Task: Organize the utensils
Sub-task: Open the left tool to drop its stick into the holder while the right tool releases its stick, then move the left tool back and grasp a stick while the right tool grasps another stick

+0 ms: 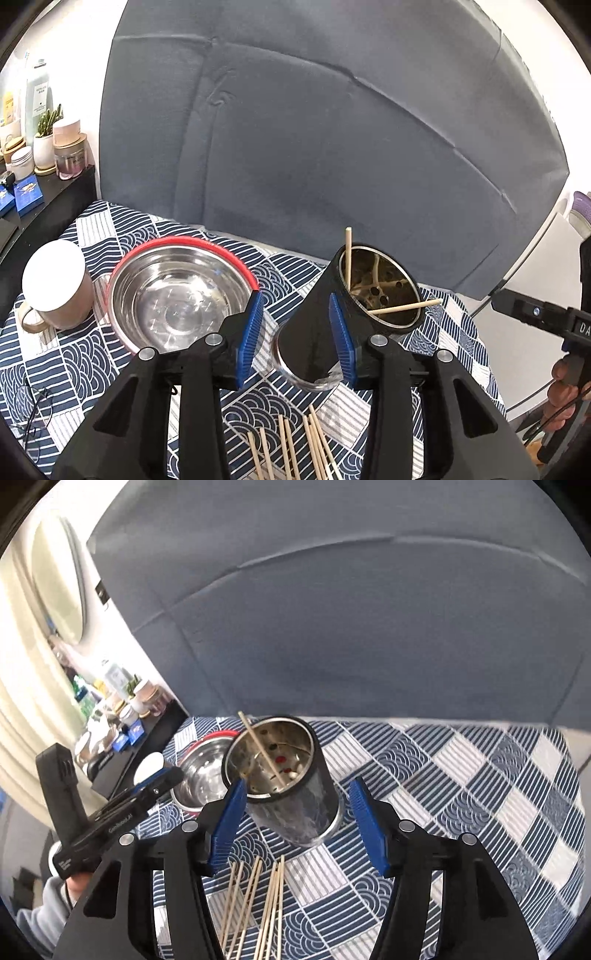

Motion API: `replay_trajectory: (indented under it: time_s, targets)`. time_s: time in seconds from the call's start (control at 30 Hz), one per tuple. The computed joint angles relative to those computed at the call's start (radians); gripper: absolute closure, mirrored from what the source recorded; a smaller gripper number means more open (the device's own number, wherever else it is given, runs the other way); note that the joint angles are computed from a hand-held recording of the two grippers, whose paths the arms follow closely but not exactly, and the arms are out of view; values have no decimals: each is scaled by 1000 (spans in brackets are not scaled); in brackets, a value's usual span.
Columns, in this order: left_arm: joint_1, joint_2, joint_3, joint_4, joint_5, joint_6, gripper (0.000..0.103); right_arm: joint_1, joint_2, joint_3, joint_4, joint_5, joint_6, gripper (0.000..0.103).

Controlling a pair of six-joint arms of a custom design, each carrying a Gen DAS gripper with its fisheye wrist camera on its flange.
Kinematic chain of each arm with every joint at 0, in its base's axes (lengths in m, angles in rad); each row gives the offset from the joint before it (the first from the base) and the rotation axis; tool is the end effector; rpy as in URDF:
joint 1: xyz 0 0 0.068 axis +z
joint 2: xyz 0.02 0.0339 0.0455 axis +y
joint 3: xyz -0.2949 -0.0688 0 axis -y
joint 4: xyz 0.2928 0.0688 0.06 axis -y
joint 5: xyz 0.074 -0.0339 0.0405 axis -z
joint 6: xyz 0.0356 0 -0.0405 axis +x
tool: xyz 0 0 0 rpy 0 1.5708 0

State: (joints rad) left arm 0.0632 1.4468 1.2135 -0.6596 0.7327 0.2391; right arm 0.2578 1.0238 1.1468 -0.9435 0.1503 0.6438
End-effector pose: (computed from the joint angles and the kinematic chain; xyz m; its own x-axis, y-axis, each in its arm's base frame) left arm 0.3461 -0.0020 0.3186 -0.6672 0.1342 -0.7327 0.5452 0.7582 -0.3576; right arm 0.2182 0.0520 0.3810 -0.6578 0.4403 -0.6111 0.3019 0.8974 0.3217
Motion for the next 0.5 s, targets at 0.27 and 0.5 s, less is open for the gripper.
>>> replay_trajectory:
  time_s: [0.27, 0.5]
  targets:
    - [14, -18, -59, -40, -59, 81, 42, 71, -27, -111, -19, 28, 74, 43]
    - [45, -19, -120, -89, -111, 176, 30, 162, -11, -209, 16, 20, 135, 36]
